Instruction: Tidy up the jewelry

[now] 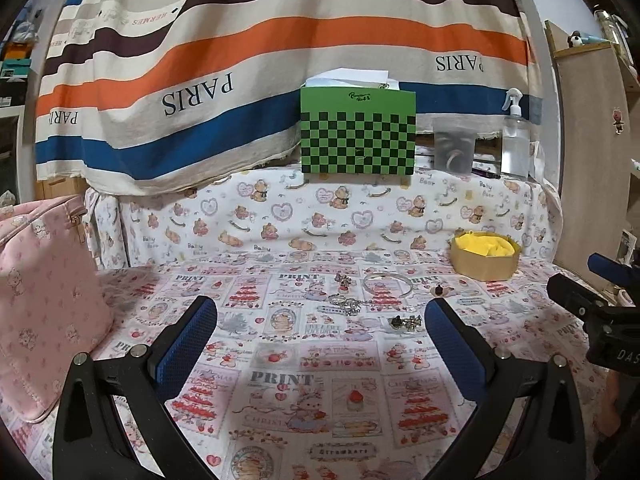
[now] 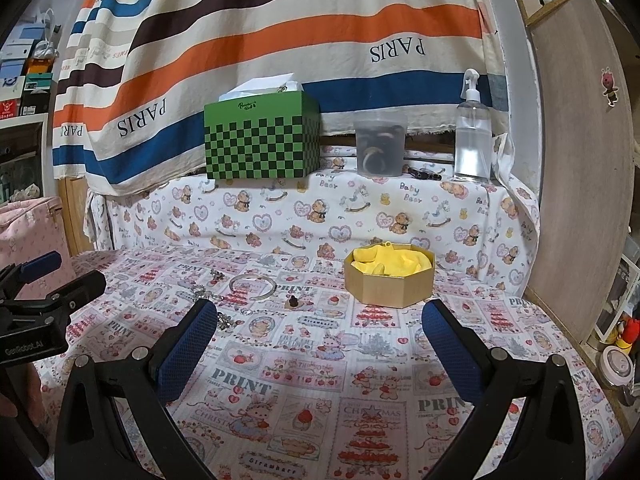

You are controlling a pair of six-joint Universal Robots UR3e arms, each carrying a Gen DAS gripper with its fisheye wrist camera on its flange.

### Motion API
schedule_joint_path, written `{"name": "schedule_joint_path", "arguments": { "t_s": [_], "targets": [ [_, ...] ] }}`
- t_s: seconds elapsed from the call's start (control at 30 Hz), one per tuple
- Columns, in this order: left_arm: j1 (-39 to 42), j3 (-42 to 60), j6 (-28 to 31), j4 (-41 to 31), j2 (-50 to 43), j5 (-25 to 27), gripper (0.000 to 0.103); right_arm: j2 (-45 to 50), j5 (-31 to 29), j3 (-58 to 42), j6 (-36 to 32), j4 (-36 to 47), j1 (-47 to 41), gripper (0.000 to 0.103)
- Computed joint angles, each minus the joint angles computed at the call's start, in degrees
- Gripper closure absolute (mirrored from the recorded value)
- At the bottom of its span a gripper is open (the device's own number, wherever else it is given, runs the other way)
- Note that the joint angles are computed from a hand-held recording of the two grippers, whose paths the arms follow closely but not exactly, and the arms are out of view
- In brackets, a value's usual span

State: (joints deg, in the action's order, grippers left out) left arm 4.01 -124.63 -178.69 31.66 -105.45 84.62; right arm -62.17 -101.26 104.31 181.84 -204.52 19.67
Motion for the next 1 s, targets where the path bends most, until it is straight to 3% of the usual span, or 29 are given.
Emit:
{"name": "schedule_joint_path", "arguments": {
  "t_s": [0.73, 1.0],
  "targets": [
    [-1.08, -0.12, -1.54, 0.18, -0.01, 2.63, 0.0, 0.01, 0.1, 0.35, -0.23, -0.9, 0.13, 0.0],
    [-0.33, -0.08, -1.12, -0.03, 0.11, 1.22, 0.0, 0.02, 0.46, 0.45, -0.3, -1.06, 0.05, 0.0]
  ]
}}
